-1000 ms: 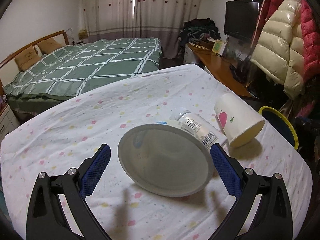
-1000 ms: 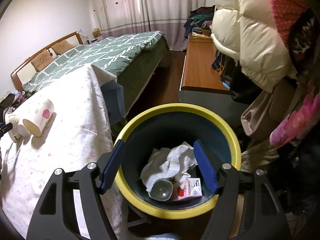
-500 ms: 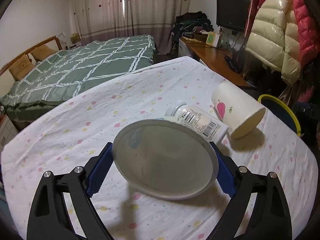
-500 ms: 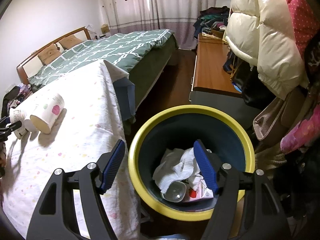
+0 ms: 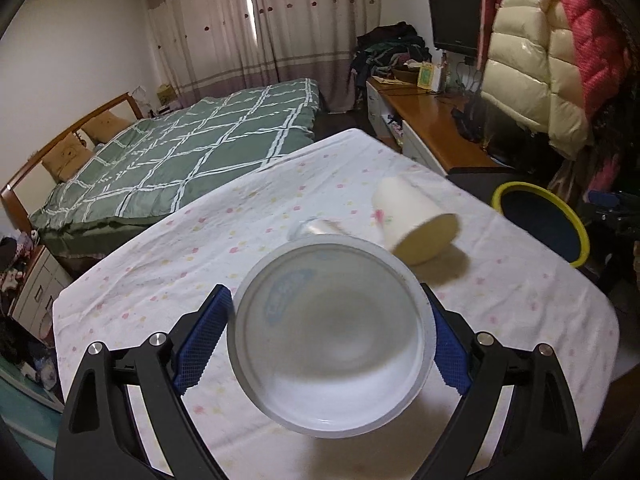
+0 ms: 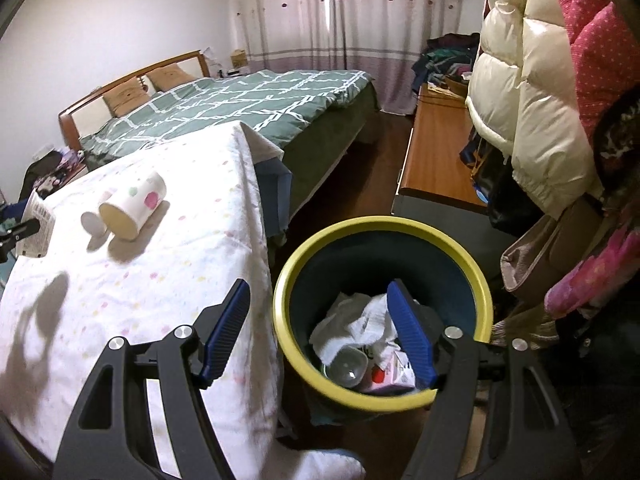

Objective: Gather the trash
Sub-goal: 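Carry the lid over the yellow bin and open the left gripper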

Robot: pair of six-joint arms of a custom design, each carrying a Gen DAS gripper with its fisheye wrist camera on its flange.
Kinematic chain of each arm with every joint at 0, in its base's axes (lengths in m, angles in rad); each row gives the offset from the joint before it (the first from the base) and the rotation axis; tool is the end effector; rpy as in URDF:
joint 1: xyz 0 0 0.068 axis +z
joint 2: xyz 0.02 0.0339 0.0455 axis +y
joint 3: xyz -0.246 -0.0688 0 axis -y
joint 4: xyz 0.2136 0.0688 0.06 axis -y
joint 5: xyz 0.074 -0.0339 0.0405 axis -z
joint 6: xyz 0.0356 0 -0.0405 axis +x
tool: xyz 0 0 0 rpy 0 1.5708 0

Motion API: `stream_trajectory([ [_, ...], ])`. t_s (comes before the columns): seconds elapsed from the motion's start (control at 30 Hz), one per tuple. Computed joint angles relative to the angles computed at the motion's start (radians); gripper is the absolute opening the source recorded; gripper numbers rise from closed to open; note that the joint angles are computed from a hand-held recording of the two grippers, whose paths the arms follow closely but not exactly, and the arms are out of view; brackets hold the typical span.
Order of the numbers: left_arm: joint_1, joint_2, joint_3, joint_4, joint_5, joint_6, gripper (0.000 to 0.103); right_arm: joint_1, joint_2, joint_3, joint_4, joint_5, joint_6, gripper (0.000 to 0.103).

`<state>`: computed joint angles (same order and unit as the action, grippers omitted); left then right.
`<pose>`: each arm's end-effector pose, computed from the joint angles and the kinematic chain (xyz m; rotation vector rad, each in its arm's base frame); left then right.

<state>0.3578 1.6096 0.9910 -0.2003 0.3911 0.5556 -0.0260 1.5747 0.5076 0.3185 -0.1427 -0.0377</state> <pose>0.2964 0.0963 0.2062 0.4069 2.2760 -0.0086 0.2567 -0.0016 0.1270 -0.0856 2.3121 0.1331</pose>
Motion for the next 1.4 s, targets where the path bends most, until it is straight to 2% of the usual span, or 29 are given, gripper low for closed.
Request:
stream_trajectory([
  [0.17, -0.121, -0.135, -0.076, -0.045, -0.024, -0.055, 0.09, -0.092, -0.102, -0.088, -0.02, -0.066, -0.074, 0.067],
  [0.37, -0.385, -0.161, -0.067, -0.051, -0.117, -0.164, 0.09, -0.305, -0.197, -0.168, -0.044, -0.196, -0.156, 0.067],
  [0.57, -0.685, -0.018, 0.06, -0.013, -0.225, -0.277, 0.09, -0.495, -0.207, -0.176, -0.063, -0.294, -0.241, 0.067],
  [0.73, -0.825, 0.175, 0.245, -0.014, -0.26, -0.324, 0.09, -0.606, -0.178, -0.16, -0.069, -0.34, -0.297, 0.067],
  [1.0, -0.925, 0.521, 0.622, -0.094, -0.278, -0.378, 0.09, -0.7, -0.128, -0.124, -0.085, -0.374, -0.335, 0.067],
  [1.2, -0.954, 0.693, 0.837, -0.166, -0.303, -0.416, 0.094, -0.695, -0.116, -0.108, -0.1, -0.353, -0.334, 0.067],
  [1.3, -0.942, 0.673, 0.8, -0.141, -0.297, -0.442, 0.095, -0.681, -0.124, -0.111, -0.103, -0.345, -0.332, 0.068],
  [1.4, -0.912, 0.571, 0.659, -0.079, -0.299, -0.447, 0.095, -0.652, -0.116, -0.111, -0.089, -0.33, -0.318, 0.068],
])
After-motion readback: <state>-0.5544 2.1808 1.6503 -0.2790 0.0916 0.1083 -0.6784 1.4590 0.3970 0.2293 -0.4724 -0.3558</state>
